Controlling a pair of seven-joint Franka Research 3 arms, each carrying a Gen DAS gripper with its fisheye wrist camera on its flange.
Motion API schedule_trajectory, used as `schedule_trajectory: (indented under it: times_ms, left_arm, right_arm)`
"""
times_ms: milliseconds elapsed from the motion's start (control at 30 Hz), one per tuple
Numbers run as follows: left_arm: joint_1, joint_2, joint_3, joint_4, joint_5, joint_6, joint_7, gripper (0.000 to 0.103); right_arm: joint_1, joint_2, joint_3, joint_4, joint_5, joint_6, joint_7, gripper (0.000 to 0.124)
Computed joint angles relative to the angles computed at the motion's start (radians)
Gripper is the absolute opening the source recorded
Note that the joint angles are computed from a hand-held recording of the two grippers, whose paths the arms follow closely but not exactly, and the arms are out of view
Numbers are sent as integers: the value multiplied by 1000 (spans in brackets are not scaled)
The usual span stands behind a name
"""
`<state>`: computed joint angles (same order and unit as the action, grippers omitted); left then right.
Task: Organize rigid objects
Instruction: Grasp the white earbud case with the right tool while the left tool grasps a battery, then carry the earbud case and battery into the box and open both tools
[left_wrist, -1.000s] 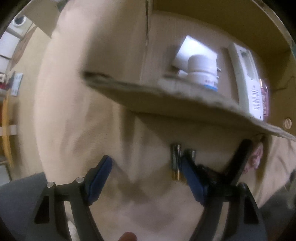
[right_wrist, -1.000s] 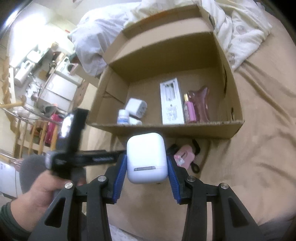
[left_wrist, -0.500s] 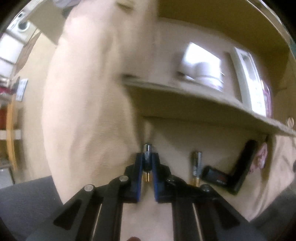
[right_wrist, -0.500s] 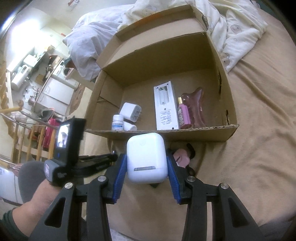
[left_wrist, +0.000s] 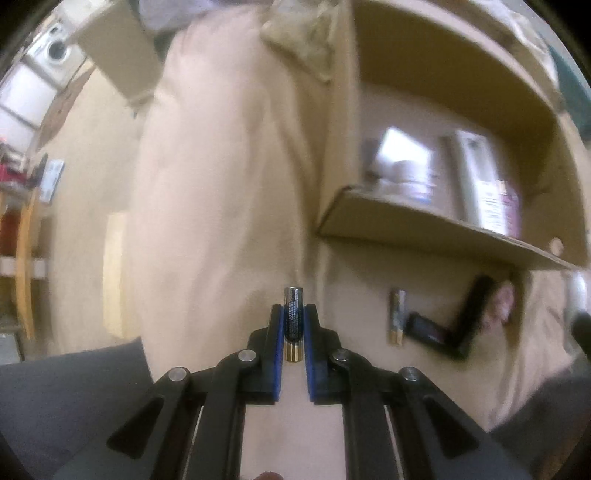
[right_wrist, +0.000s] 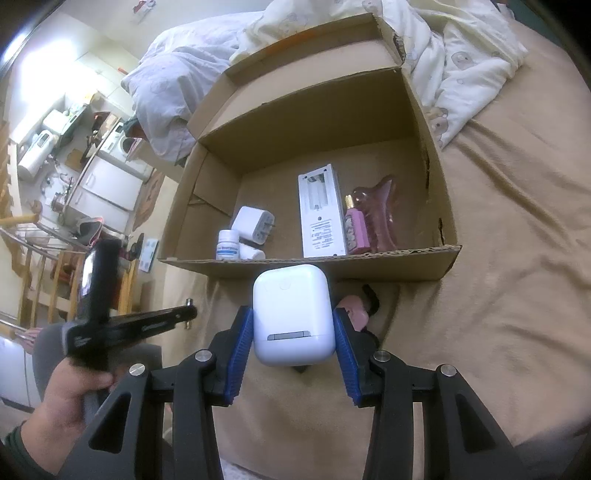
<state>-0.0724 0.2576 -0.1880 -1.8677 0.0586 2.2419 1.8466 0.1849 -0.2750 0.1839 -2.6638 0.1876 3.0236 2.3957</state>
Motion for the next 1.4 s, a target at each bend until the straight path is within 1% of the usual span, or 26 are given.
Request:
schedule_trajectory:
  times_ms: [67,200,367,433,500,567,700,733,800,867,1000,1100,1200,1267,1400]
  left_arm:
    - [8,-38,-11,-27,-31,12,41,9]
    - [16,-113,-14,-90,-102,35,118,9]
    - [9,-124,-8,-66,-177,36,179,9]
    - [5,-96,-9,-14,-188,26,189,9]
    - [-4,-92,-16,6,-190,30,188,9]
    - [-16,-79,-21,29,-179,36,192,9]
    - [-34,-32,-30,96,-154,33,185,9]
    - [-37,-19,-34,114,-152,29,185,9]
    - [-46,-1,-40,137,-140,29,182,9]
    - [-56,15,-46,152,-126,36,180,9]
    - [-81,65,-53,189,-83,48,163,9]
    - [-91,103,-59,217,-65,51,150,9]
    - [-100,136,-60,232,-42,60,135,9]
    - [-103,155,-62,241,-32,61,129,9]
    - [-108,186,-64,255,-14,63,117,9]
  right_arm:
    - [-3,-7,2,-4,-3,6,3,45]
    - [-40,-24,35,-12,-36,18,31,45]
    - [-83,-49,69,-23,-69,40,54,45]
    - [-108,-56,84,-21,-88,43,62,45]
    - [-113,-54,77,-16,-95,50,52,45]
    - [-135,-48,82,-2,-112,43,44,45]
    - [-162,-29,65,27,-138,36,21,45]
    - [-161,-21,53,33,-136,36,13,45]
    - [-133,-3,13,41,-109,54,-16,45]
    - [-152,13,17,55,-114,53,-19,45]
    - [-151,62,-9,98,-114,41,-50,45]
    - [-156,102,-23,137,-144,18,-60,45]
    - [-130,139,-59,168,-140,0,-82,45]
    - [-103,163,-85,189,-115,-12,-109,45]
    - [-76,196,-111,219,-109,-30,-131,45]
